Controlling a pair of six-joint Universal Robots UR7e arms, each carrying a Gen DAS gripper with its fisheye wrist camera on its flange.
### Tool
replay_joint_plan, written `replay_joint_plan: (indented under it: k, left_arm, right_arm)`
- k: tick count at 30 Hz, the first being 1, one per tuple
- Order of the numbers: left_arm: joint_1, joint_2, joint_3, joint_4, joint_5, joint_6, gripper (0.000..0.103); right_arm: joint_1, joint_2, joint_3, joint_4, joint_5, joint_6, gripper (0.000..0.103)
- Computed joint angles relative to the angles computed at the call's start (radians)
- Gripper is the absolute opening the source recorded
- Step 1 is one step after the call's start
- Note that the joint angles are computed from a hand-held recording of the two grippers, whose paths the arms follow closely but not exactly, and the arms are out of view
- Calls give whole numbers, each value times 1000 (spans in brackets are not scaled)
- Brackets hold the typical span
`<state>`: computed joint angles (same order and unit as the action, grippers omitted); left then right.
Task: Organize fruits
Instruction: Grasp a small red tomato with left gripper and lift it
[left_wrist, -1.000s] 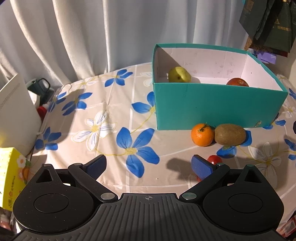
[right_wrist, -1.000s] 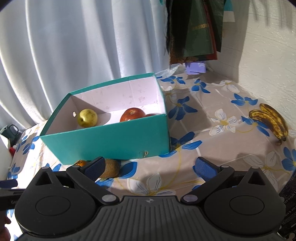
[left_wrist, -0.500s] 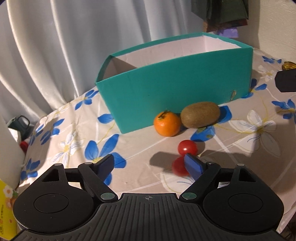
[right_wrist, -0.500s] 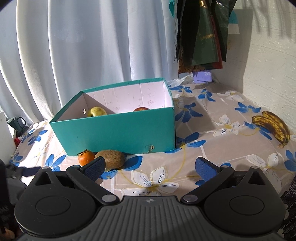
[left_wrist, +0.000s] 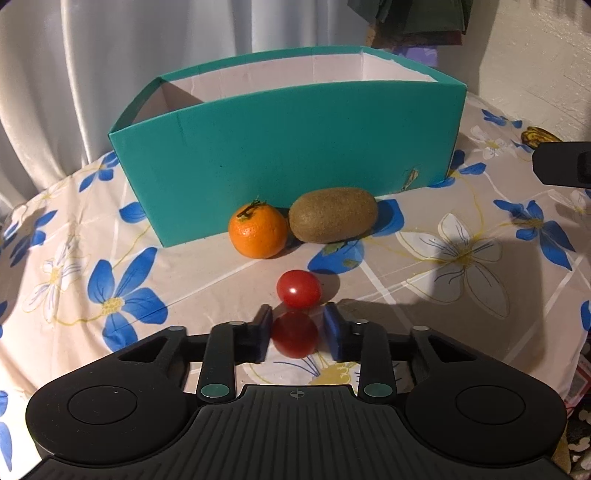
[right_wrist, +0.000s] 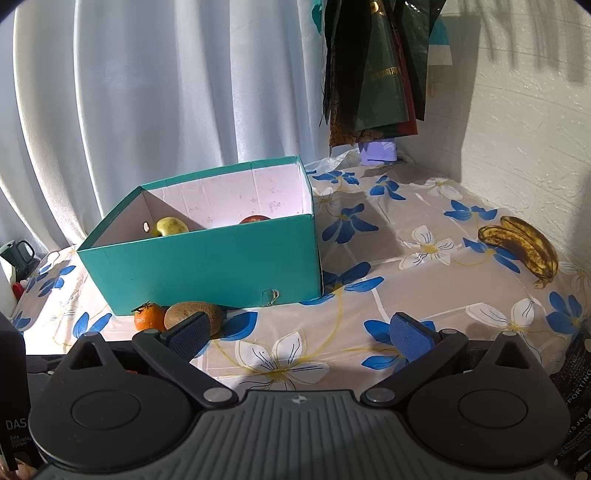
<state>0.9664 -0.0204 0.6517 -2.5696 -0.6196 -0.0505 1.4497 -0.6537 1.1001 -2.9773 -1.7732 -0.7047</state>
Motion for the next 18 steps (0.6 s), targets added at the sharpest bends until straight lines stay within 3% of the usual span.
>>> replay_joint_plan:
  k: [8, 14, 18]
  left_arm:
    - [-17, -30, 45, -48, 29, 15, 28]
    - [-47, -116, 131, -143, 46, -16, 28]
    - [-61, -159, 171, -177, 66, -35, 28]
  right_arm:
    - [1, 3, 3, -2, 21, -10, 103]
    - [-4, 3, 61, -117, 111, -117, 103]
    - [-2, 15, 67, -100, 137, -169, 103]
